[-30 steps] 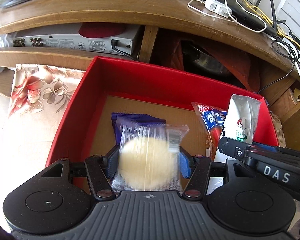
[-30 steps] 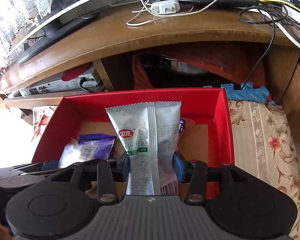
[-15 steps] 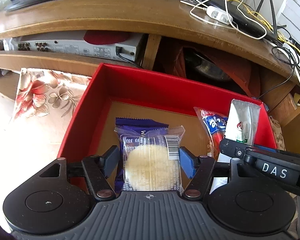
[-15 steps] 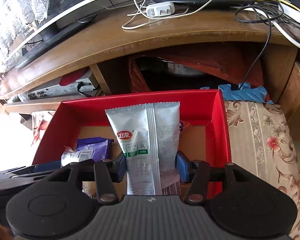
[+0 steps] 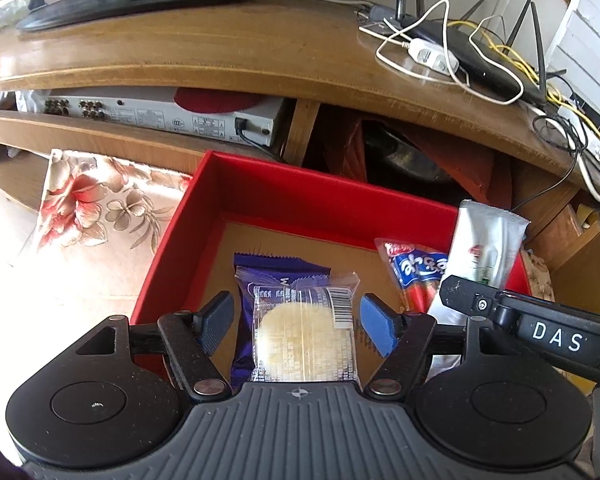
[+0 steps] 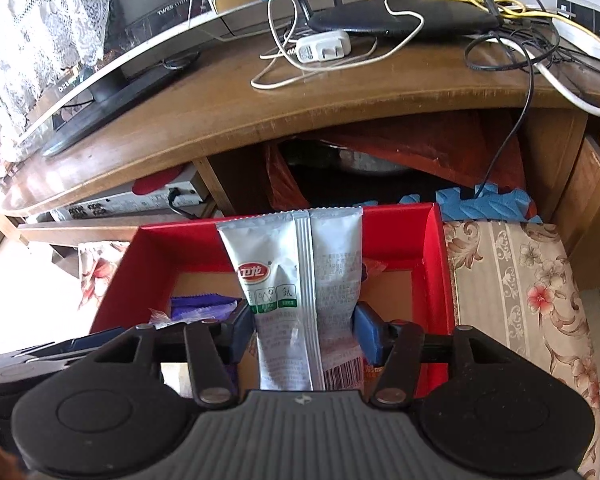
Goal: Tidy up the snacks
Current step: 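Open both grippers to drop the bun and silver pouch into the box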
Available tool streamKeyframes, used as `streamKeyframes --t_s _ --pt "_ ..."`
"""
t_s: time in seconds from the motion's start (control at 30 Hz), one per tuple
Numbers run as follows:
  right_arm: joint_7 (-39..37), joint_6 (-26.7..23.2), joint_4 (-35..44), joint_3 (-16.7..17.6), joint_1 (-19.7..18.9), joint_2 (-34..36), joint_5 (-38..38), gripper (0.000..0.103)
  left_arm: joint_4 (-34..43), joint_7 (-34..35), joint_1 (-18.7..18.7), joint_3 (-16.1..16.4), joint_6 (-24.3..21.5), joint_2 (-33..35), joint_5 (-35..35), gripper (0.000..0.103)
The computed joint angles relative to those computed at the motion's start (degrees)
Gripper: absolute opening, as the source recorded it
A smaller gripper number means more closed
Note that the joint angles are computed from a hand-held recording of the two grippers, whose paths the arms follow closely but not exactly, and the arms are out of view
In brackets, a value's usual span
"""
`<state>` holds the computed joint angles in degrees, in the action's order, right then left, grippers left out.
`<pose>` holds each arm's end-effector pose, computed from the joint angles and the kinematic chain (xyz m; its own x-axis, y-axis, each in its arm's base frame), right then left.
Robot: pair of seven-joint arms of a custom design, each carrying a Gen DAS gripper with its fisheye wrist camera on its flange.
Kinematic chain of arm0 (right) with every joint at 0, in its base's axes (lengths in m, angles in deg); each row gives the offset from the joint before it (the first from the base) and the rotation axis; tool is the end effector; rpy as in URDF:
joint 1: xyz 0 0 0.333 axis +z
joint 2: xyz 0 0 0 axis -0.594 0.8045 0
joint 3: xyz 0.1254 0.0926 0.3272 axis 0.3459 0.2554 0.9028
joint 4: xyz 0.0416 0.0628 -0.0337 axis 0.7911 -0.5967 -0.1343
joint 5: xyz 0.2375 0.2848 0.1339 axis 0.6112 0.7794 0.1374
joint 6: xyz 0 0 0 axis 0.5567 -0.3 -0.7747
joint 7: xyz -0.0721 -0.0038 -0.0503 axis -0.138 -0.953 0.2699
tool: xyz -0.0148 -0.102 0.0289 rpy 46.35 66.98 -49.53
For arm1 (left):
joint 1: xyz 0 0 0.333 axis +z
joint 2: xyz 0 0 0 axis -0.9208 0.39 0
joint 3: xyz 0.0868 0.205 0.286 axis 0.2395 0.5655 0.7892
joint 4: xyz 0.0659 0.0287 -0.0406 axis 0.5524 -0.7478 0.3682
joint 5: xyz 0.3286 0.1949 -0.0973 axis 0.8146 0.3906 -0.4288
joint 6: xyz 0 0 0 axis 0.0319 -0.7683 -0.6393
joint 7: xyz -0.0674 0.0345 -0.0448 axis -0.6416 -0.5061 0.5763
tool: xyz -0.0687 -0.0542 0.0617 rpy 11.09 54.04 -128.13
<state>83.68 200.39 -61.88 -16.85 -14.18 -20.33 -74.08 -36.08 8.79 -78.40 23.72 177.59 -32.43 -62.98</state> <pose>0.5483 0.2680 0.4986 -0.1520 -0.9486 -0.2775 -0.7496 0.2936 -0.5933 0.5522 -0.2531 0.4853 -0.1775 -0.9713 0.1583 -0.8215 0.0577 -0.5673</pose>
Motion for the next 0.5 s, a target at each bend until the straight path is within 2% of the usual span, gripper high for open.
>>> streamKeyframes --t_s 0.2,0.5 --pt "-0.76 0.37 -0.14 0.15 -0.05 -0.18 0.7 0.057 -0.02 -0.67 -0.03 0.11 -0.25 -0.31 0.35 0.076" --pt "1.35 -0.56 -0.49 0.32 0.11 -1.17 -1.52 0.057 -1.13 -0.87 -0.16 0.22 0.32 -1.52 0.99 0.076"
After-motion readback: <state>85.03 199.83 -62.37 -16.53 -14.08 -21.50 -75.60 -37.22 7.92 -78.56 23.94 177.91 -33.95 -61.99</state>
